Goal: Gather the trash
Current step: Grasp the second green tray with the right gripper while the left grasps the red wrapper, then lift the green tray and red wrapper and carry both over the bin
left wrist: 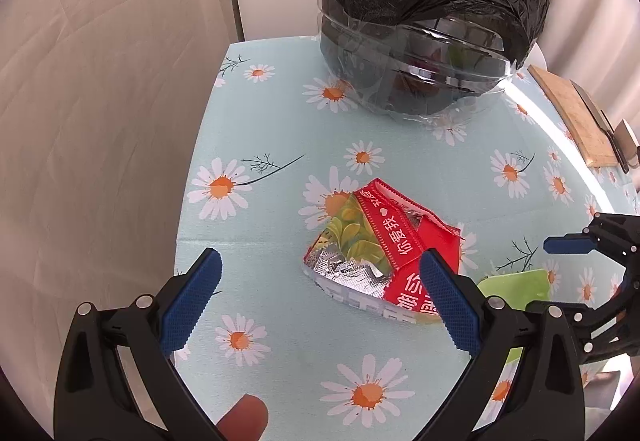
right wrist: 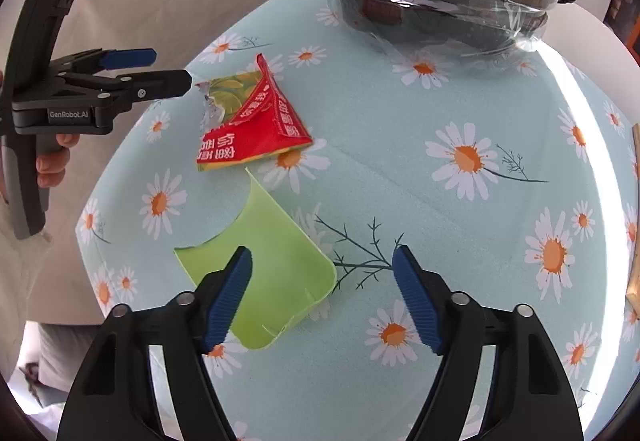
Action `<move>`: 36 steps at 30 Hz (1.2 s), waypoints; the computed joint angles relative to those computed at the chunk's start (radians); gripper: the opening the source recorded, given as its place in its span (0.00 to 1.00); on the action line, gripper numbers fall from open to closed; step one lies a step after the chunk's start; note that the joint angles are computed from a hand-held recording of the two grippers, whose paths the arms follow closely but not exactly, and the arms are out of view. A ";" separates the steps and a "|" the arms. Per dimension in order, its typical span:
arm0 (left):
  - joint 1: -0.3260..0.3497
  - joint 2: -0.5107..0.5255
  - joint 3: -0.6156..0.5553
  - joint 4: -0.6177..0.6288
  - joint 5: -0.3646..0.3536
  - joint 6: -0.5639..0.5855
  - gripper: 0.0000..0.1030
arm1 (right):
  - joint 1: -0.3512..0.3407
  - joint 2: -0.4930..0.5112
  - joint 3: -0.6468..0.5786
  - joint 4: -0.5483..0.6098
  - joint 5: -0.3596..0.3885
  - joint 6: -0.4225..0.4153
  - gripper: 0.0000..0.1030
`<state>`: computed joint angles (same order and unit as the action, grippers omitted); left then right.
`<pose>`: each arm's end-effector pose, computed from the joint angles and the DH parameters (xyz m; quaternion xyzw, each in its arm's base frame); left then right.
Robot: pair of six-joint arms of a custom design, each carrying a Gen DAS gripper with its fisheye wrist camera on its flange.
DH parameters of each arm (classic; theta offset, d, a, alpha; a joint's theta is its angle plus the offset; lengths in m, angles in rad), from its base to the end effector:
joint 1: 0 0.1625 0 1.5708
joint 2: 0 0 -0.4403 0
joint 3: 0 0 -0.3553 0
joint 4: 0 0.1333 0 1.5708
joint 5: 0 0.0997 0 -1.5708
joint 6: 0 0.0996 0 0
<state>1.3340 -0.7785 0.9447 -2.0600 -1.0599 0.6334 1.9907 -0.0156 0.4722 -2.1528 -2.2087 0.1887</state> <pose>-0.0075 -0.8068 0.3622 0.3657 0.8831 -0.1034 0.2752 0.4214 -0.7625 -0.0542 0.0898 -0.9436 0.1505 0.2808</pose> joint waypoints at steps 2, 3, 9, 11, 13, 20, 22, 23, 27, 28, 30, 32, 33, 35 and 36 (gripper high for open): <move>-0.001 -0.002 0.008 0.004 0.007 -0.001 0.94 | -0.005 -0.004 0.008 0.037 0.016 0.020 0.21; -0.003 -0.004 0.016 0.004 0.013 0.000 0.94 | -0.004 -0.008 0.020 0.039 0.010 0.021 0.18; -0.010 -0.013 0.071 -0.012 0.015 0.060 0.94 | -0.008 -0.115 0.223 -0.091 0.001 0.057 0.11; -0.014 -0.009 0.095 -0.047 0.028 0.087 0.94 | -0.010 -0.164 0.312 -0.154 0.004 0.073 0.11; -0.015 0.003 0.088 -0.030 0.024 0.095 0.94 | -0.011 -0.205 0.378 -0.186 -0.007 0.083 0.11; -0.020 0.068 0.036 0.045 0.052 0.127 0.94 | -0.010 -0.305 0.541 -0.271 -0.031 0.138 0.11; -0.020 0.075 0.042 0.034 0.052 0.155 0.94 | -0.008 -0.315 0.561 -0.277 -0.046 0.149 0.11; -0.020 0.078 0.042 0.031 0.047 0.161 0.94 | -0.008 -0.323 0.579 -0.289 -0.053 0.161 0.11; -0.012 0.102 -0.024 0.122 0.018 0.144 0.88 | -0.017 -0.353 0.642 -0.345 -0.047 0.192 0.11; -0.010 0.104 -0.032 0.125 0.013 0.146 0.84 | -0.017 -0.354 0.645 -0.344 -0.055 0.197 0.11; -0.006 0.100 -0.034 0.111 -0.005 0.155 0.74 | -0.018 -0.359 0.656 -0.357 -0.059 0.205 0.11; -0.002 0.105 -0.054 0.129 -0.017 0.144 0.70 | -0.018 -0.365 0.665 -0.368 -0.060 0.214 0.12; -0.003 0.104 -0.055 0.133 -0.016 0.143 0.68 | -0.017 -0.368 0.668 -0.370 -0.063 0.215 0.12; -0.005 0.097 -0.054 0.149 -0.035 0.145 0.25 | -0.018 -0.373 0.679 -0.383 -0.061 0.212 0.12; -0.003 0.100 -0.074 0.192 -0.055 0.132 0.16 | -0.018 -0.375 0.685 -0.394 -0.061 0.208 0.12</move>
